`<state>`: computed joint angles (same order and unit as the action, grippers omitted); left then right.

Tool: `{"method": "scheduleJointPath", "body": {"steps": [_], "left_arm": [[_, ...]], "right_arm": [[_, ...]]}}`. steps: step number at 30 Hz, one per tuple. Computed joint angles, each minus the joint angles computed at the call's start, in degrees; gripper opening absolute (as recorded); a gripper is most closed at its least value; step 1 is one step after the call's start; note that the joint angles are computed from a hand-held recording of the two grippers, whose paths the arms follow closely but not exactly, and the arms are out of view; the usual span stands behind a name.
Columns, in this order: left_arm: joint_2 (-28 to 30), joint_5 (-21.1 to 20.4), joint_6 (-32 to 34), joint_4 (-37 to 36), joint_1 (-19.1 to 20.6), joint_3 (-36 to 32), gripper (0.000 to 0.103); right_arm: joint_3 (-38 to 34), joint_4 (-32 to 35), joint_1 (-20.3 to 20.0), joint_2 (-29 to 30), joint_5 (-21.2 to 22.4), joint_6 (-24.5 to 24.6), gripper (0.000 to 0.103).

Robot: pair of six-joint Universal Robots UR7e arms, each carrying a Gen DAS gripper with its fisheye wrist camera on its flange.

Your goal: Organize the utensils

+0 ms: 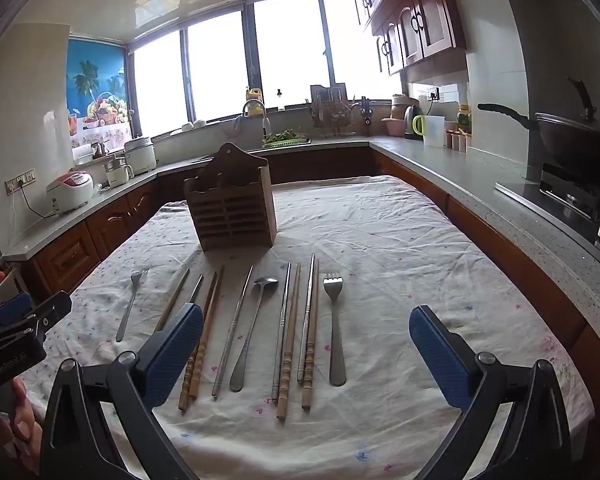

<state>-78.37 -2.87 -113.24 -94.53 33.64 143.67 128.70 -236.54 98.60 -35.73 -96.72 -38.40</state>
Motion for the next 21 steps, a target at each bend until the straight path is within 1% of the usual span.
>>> {"method": "scheduleJointPath", "body": {"steps": [1,2,3,4,6,9,11,14,19,21], "left_arm": [[0.0,-0.1,-1.3,1.7,-0.1,-0.4,0.103],[-0.5,-0.1,-0.5,1.0,0.0,-0.1,0.103],[-0.6,-0.1,-1.0,1.6,0.0,-0.2,0.103],[-0.6,-0.1,-3.0,4.2,0.0,-0.7,0.103],[-0.6,-0.1,-7.8,10.2,-0.1,-1.9,0.103],[0.0,0.0,-16.5,20.9,-0.4,-4.2,0.103],[1.5,0.1,-24.5,29.6,-0.5,-6.3,0.103],[2.3,0.1,-28.6,34.2,-0.6,-7.3,0.103],[2.4,0.1,-29.8,35.6,-0.8,-7.5,0.103],[3.0,0.1,-33.1,39.2,-0.9,-8.3,0.103]], "right_arm": [[0.0,-0.1,-0.1,0.1,0.1,0.0,0.103],[-0.1,0.0,-0.1,0.1,0.1,-0.1,0.103],[0.0,0.0,-0.1,0.1,0.1,-0.1,0.103],[0.0,0.0,-0.1,0.1,0.2,-0.1,0.103],[-0.1,0.0,0.0,0.1,0.1,-0.1,0.103],[0.0,-0.4,-0.1,0.3,0.8,-0.2,0.103],[0.2,-0.7,-0.3,0.3,1.5,-0.3,0.103],[0.5,-1.7,-0.3,0.5,2.2,-0.6,0.103],[0.4,-1.7,-0.3,0.6,2.5,-0.8,0.103],[0.4,-1.8,-0.2,0.7,2.5,-0.8,0.103]]}}
